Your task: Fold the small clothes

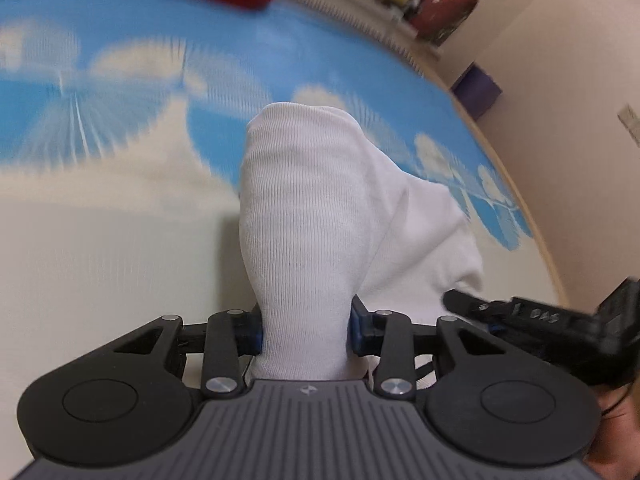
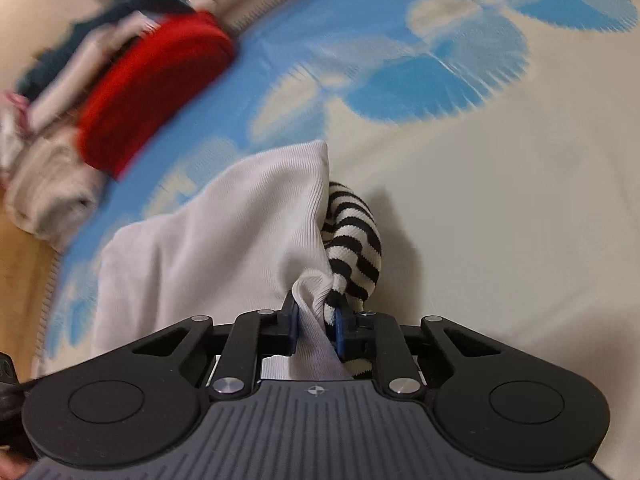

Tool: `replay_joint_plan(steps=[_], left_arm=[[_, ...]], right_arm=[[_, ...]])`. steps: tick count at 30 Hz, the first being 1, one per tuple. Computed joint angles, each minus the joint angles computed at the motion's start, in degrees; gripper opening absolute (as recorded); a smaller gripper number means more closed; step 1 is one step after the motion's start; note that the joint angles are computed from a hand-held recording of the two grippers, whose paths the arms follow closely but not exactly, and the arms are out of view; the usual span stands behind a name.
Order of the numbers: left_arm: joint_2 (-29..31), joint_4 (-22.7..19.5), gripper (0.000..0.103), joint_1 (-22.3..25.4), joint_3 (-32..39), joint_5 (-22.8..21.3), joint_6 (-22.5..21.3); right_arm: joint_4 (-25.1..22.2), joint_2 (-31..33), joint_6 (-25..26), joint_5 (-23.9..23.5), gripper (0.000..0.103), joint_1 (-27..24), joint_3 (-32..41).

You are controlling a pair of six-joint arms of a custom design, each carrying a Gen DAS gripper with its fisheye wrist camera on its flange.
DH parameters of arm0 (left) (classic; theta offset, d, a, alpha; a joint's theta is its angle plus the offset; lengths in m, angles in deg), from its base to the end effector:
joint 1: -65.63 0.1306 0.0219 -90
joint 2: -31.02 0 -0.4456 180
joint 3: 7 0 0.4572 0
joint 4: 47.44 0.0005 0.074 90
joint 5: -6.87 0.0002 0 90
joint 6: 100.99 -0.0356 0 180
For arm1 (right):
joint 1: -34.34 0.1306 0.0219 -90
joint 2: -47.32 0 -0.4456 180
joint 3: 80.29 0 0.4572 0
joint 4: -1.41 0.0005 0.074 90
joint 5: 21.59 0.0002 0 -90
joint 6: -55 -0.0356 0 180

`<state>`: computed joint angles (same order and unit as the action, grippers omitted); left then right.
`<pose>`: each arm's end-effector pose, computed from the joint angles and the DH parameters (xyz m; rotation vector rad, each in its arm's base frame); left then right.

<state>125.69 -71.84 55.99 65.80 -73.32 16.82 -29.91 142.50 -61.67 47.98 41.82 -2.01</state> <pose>0.5488 -0.0999 0.3255 -0.3002 2.4060 -0.5091 0.5646 0.0862 0.3613 0.2429 2.4506 0.6985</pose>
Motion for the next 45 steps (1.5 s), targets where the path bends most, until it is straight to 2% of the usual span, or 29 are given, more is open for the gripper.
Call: replay_joint_plan(steps=[2, 6, 8, 9, 11, 14, 16, 18, 20, 21, 23, 24, 25, 26, 27, 28, 30, 31, 32, 34, 36, 38, 41, 43, 45], left_arm=[[-0.9, 1.6, 0.045, -0.1, -0.4, -3.6, -2.6], [-2.5, 3.9, 0.065, -0.8, -1.6, -10.8, -4.7], [-3.7, 3.9, 0.067, -0.1, -2.4, -12.1, -4.6], [-4.3, 3.9, 0.067, 0.5, -2.8, -12.7, -4.3], [-5.1, 2.7, 0.067, 2.1, -3.0, -11.8, -2.3], [-6.4, -0.2, 0.067, 4.9, -3.4, -6.0, -0.2], [-7.0, -2.2, 0.067, 6.0, -3.5, -2.1, -1.1], [-7.4, -4.3, 0.067, 6.6, -3.3, 1.8, -3.2], [-7.4, -7.0, 0.067, 6.5, -3.5, 4.7, -5.2], [-7.6, -8.5, 0.067, 5.8, -4.0, 5.2, -6.0], [-5.8, -14.2, 0.067, 4.5, -2.9, 3.6, -8.7], [-4.5, -17.9, 0.071, 3.5, -2.1, 1.0, -10.5], [-3.8, -20.1, 0.075, 2.7, -1.8, -1.7, -11.3], [-3.7, -20.7, 0.075, 2.2, -2.0, -3.3, -10.6], [-4.1, -20.3, 0.074, 2.3, -2.2, -2.9, -9.1], [-4.7, -19.9, 0.068, 2.4, -2.3, -2.3, -7.6], [-6.5, -17.4, 0.065, 2.4, -3.3, -1.4, -6.4], [-7.0, -16.7, 0.065, 2.2, -3.7, -1.1, -7.2], [-6.3, -18.4, 0.066, 1.7, -3.3, -2.0, -9.0], [-4.3, -23.2, 0.074, 0.8, -2.2, -5.1, -10.5], [-4.5, -23.3, 0.074, 0.5, -2.5, -6.1, -10.6], [-6.0, -21.8, 0.074, -0.6, -2.9, -10.0, -10.6], [-8.6, -19.8, 0.075, -2.0, -3.6, -15.9, -10.0], [-10.6, -19.0, 0.078, -2.7, -4.5, -18.2, -9.2], [-13.0, -17.8, 0.083, -3.9, -5.4, -21.2, -9.2]], right_arm=[[3.9, -0.6, -0.5, 0.2, 0.016, 1.0, -0.5], [9.0, -0.6, -1.8, 3.0, 0.016, 3.1, -0.7], [9.3, 0.0, -0.8, 5.9, 0.018, 4.1, 0.0], [7.7, 0.8, -0.5, 7.3, 0.02, 4.4, 0.9], [4.4, 2.1, 0.1, 9.6, 0.02, 4.8, 2.4], [2.0, 2.1, 0.3, 15.8, 0.021, 4.8, 2.8], [2.5, 1.1, -0.6, 16.9, 0.024, 4.0, 2.1], [2.9, 0.1, -0.4, 14.6, 0.027, 3.0, 1.4], [1.2, -0.3, -0.3, 8.5, 0.04, 1.9, 1.0], [-0.7, -0.2, 0.1, 4.7, 0.048, 1.4, 1.2], [-5.1, 0.4, 1.8, -1.1, 0.049, 1.0, 1.7], [-7.3, 0.9, 3.7, -2.1, 0.049, 1.2, 2.1], [-9.6, 1.2, 5.9, -1.5, 0.038, 1.7, 2.6], [-11.8, 1.6, 8.6, 0.0, 0.02, 2.3, 3.0], [-13.3, 1.9, 10.6, 1.5, 0.001, 2.7, 3.3], [-13.0, 1.4, 10.6, 2.1, 0.0, 2.8, 2.8], [-10.0, -0.2, 8.5, 2.4, 0.0, 2.3, 1.2], [-9.2, -0.8, 7.8, 2.7, 0.0, 1.9, 0.8], [-9.4, -1.0, 7.6, 2.9, 0.0, 1.7, 0.7], [-12.4, -0.5, 9.2, 4.2, 0.0, 1.8, 1.3], [-15.6, 0.1, 11.8, 5.7, 0.0, 2.5, 2.1], [-16.7, 0.3, 13.3, 7.1, 0.001, 3.3, 2.7], [-15.3, -1.3, 12.8, 10.6, 0.011, 4.0, 2.5], [-12.6, -3.7, 13.1, 11.8, 0.033, 4.2, 1.5], [-9.8, -6.0, 14.7, 13.6, 0.042, 4.7, 0.7]])
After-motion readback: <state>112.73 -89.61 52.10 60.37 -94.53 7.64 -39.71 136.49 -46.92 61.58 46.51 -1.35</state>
